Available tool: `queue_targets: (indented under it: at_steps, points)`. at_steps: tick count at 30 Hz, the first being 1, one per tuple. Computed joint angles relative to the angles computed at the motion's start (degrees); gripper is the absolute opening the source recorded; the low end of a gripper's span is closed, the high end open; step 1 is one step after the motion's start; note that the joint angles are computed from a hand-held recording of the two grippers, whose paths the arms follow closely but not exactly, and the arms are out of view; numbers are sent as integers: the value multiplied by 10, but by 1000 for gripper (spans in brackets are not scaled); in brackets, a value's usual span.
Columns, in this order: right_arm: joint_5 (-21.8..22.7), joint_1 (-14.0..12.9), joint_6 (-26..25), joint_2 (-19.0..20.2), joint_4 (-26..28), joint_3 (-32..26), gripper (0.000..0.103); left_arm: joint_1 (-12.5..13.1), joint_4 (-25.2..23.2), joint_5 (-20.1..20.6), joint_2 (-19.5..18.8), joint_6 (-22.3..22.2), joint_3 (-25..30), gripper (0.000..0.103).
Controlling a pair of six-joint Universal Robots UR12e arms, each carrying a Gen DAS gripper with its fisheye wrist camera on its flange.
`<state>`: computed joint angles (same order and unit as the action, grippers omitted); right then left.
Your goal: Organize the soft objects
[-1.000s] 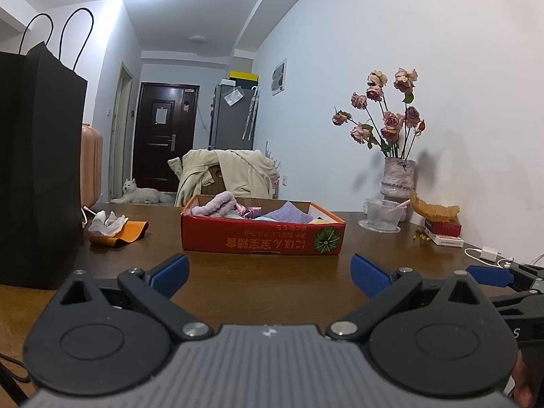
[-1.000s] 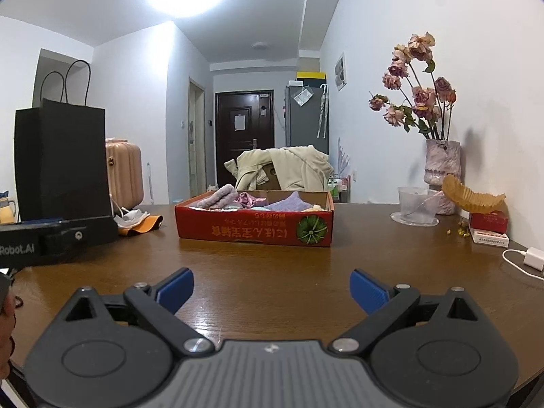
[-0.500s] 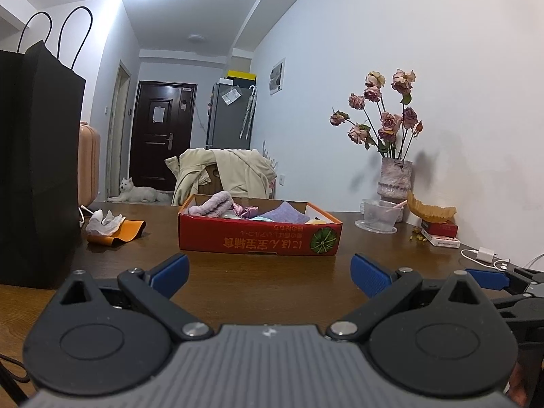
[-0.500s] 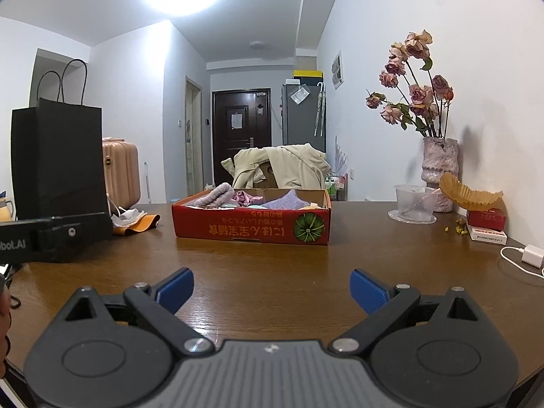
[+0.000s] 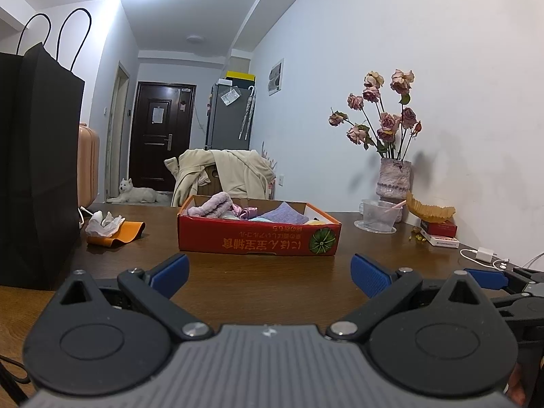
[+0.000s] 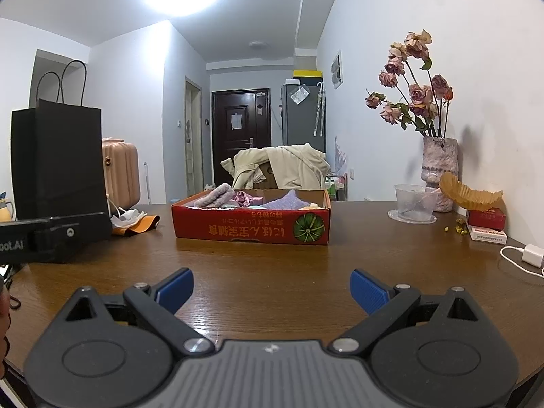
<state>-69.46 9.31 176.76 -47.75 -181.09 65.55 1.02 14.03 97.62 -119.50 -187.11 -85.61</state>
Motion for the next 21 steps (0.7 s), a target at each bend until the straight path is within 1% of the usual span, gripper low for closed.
queue_targets:
  at_steps: [21]
  points:
    - [-1,0,1,-2,5,1,99,0,1,-2,2,2,-2,103]
